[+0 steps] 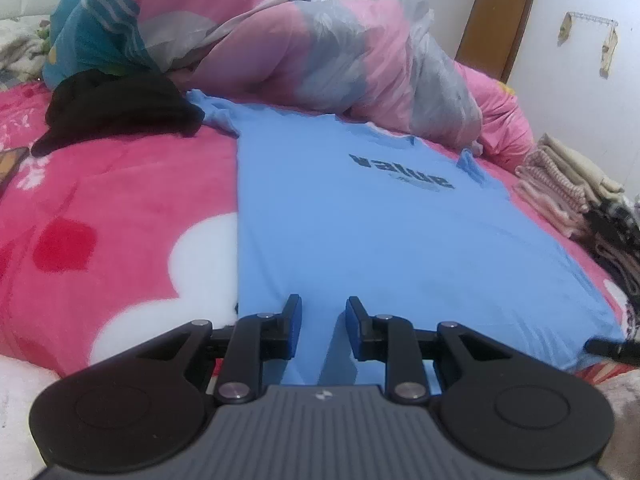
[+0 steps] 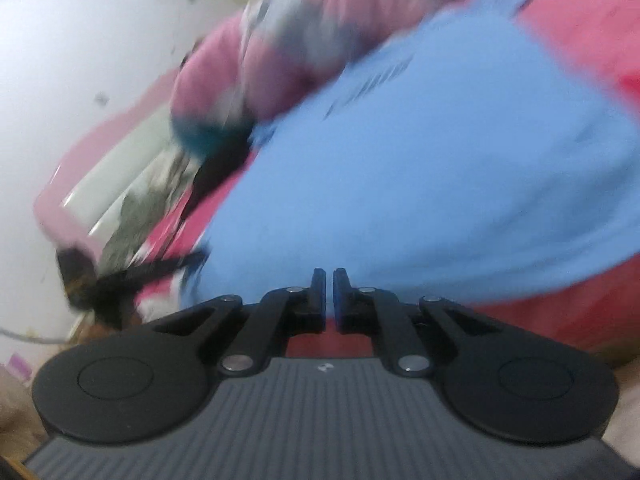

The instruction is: Fold clothes

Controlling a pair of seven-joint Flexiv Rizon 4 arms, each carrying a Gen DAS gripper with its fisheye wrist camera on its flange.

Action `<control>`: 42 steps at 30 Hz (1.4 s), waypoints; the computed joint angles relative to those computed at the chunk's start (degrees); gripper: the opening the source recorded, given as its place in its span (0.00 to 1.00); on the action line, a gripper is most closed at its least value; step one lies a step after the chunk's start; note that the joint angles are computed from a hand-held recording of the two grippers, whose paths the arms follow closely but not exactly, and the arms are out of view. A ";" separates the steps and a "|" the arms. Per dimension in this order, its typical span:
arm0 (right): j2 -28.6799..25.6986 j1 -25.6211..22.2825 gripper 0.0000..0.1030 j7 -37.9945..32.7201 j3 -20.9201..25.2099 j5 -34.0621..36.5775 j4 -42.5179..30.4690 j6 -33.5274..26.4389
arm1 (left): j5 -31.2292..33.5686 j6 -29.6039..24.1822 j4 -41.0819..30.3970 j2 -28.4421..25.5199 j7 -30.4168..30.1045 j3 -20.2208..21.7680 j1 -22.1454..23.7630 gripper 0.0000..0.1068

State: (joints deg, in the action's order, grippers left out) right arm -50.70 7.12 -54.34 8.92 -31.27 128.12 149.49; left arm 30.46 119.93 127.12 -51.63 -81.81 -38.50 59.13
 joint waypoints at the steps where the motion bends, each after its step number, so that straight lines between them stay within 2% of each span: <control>1: 0.85 0.82 0.01 -0.34 -1.47 3.22 0.37 -1.84 | -0.51 -0.16 0.08 0.58 -0.21 0.25 -0.41 0.24; 2: 1.75 0.33 0.00 -0.01 -1.80 5.35 0.67 -5.16 | -1.03 -0.43 0.16 1.21 -0.45 0.47 -0.80 0.24; 4: 2.04 -2.92 0.00 4.66 -2.00 2.94 1.75 -5.41 | -2.23 -1.44 0.39 3.07 -0.87 0.87 -1.53 0.24; 6: 5.71 -0.46 0.01 1.29 -3.19 10.74 4.61 -8.02 | -3.31 -1.86 0.60 4.98 -1.18 1.22 -2.24 0.29; 7: 7.09 1.18 0.05 -0.44 -4.08 14.40 5.82 -7.61 | -3.59 -1.79 0.61 5.83 -1.24 1.38 -2.61 0.30; 8: 7.98 1.44 0.05 -2.11 -3.62 17.47 6.65 -6.44 | -3.63 -1.87 0.43 6.43 -1.21 1.37 -2.88 0.32; 10: 7.50 -1.42 0.06 -1.23 -2.66 16.27 6.86 -2.40 | -3.72 -3.26 -0.45 7.27 -0.98 0.35 -3.09 0.32; 11: 7.24 -2.04 0.08 -0.91 -2.41 16.39 6.50 -1.30 | -3.62 -4.26 -1.14 7.14 -0.63 -0.92 -2.83 0.32; 13: 6.89 -0.48 0.32 -2.08 -3.61 18.69 5.23 -2.39 | -3.69 -6.09 -2.54 6.28 0.81 -3.82 -2.24 0.32; 14: 6.63 0.55 0.35 -2.69 -4.23 20.00 4.63 -3.81 | -3.94 -6.80 -3.40 5.69 1.88 -5.03 -2.51 0.34; 17: 5.46 2.26 0.36 -3.31 -4.63 22.31 2.70 -7.58 | -5.46 -9.13 -6.36 3.66 5.49 -7.98 -4.56 0.36; 18: 5.02 1.79 0.34 -3.19 -4.12 21.97 2.41 -7.29 | -6.17 -10.11 -7.54 2.88 6.77 -8.58 -5.83 0.36; 21: 4.31 -0.73 0.13 -2.26 -2.62 19.93 3.24 -4.64 | -8.42 -13.51 -11.61 0.34 10.85 -10.12 -10.01 0.36; 24: 4.07 -2.57 0.04 -1.22 -2.07 17.71 4.35 -2.49 | -10.96 -15.70 -15.85 -1.83 14.49 -10.23 -15.42 0.36; 27: 3.86 -4.06 0.04 0.39 -1.86 15.94 4.41 -1.53 | -14.23 -19.15 -20.74 -4.22 17.82 -10.30 -20.68 0.36; 30: 4.49 -5.47 0.08 2.05 -1.97 14.36 4.03 -0.07 | -17.85 -22.15 -25.75 -5.23 20.47 -8.05 -26.60 0.36; 35: 3.46 -11.29 0.14 9.57 -2.14 3.83 -3.87 -0.06 | -24.14 -29.71 -35.90 -8.30 25.51 -7.94 -33.03 0.37; 37: 2.96 -9.87 0.19 9.83 -3.61 2.69 -7.76 -2.84 | -27.24 -35.17 -42.47 -9.57 27.60 -7.23 -36.71 0.44; 40: 1.53 -8.15 0.29 8.81 -4.12 1.67 -9.62 -4.70 | -24.23 -44.23 -56.46 -13.22 26.85 -4.98 -43.59 0.47; 42: 0.68 -7.26 0.29 7.87 -4.23 1.57 -9.95 -5.46 | -32.62 -50.56 -65.79 -14.79 33.67 1.35 -51.53 0.48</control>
State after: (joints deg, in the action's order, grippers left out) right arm -50.02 -0.13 -46.47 4.69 -29.70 118.17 144.03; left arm -2.16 69.37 61.33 -66.42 -48.14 -37.16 7.60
